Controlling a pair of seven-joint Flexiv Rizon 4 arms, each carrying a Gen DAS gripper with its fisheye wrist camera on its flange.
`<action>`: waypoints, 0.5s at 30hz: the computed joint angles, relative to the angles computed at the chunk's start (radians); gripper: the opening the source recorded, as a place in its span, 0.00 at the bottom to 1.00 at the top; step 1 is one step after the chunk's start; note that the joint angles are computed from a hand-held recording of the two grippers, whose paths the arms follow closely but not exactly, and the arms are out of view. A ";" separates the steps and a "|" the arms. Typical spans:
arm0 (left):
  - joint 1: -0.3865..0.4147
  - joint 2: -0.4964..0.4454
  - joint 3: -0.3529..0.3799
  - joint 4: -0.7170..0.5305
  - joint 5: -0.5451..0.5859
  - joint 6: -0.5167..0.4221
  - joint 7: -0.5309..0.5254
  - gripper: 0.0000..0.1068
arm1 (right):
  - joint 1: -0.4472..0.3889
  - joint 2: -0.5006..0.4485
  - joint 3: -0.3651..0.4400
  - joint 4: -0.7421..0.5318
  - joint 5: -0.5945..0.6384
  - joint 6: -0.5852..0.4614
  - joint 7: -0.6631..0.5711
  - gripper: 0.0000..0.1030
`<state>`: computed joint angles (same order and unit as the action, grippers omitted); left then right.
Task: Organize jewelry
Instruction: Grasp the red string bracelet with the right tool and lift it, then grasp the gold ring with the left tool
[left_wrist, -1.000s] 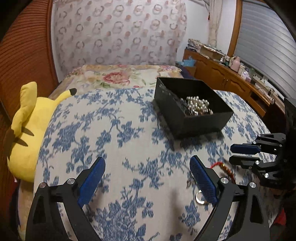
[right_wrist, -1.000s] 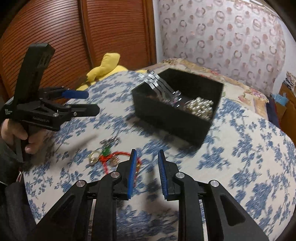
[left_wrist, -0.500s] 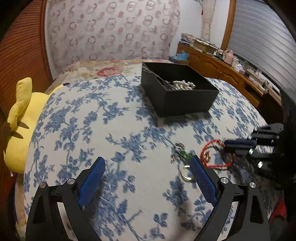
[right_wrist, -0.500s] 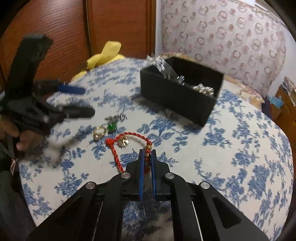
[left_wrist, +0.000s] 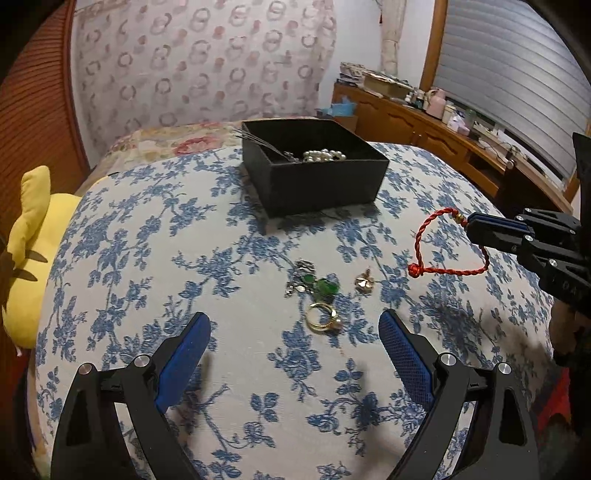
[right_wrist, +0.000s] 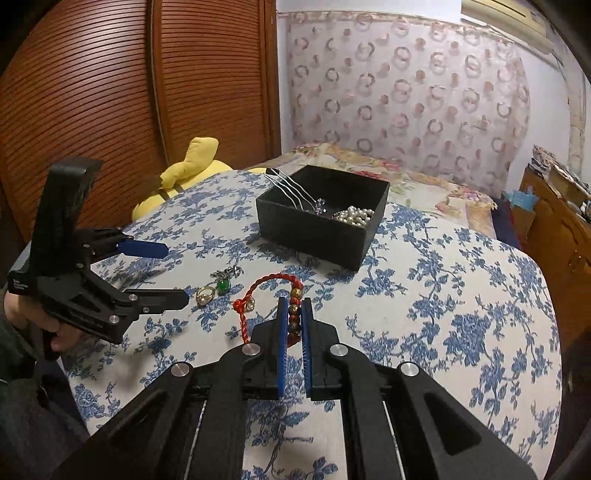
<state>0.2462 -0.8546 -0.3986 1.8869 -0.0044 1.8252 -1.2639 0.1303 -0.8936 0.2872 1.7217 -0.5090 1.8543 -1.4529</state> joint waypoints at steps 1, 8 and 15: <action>0.000 -0.003 -0.003 -0.004 0.002 -0.005 0.003 0.77 | 0.003 0.003 -0.005 0.005 0.004 0.004 0.000 0.08; -0.041 -0.014 0.019 -0.038 -0.025 -0.061 0.034 0.48 | 0.010 0.002 -0.014 0.012 0.013 0.011 0.006 0.08; -0.087 -0.022 0.056 -0.055 -0.055 -0.049 0.049 0.33 | 0.011 -0.008 -0.012 0.002 0.013 -0.005 0.007 0.08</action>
<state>0.1597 -0.8768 -0.3428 1.8320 -0.0593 1.7762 -1.2149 0.1416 -0.9019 0.2748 1.7238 -0.4964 1.8492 -1.4454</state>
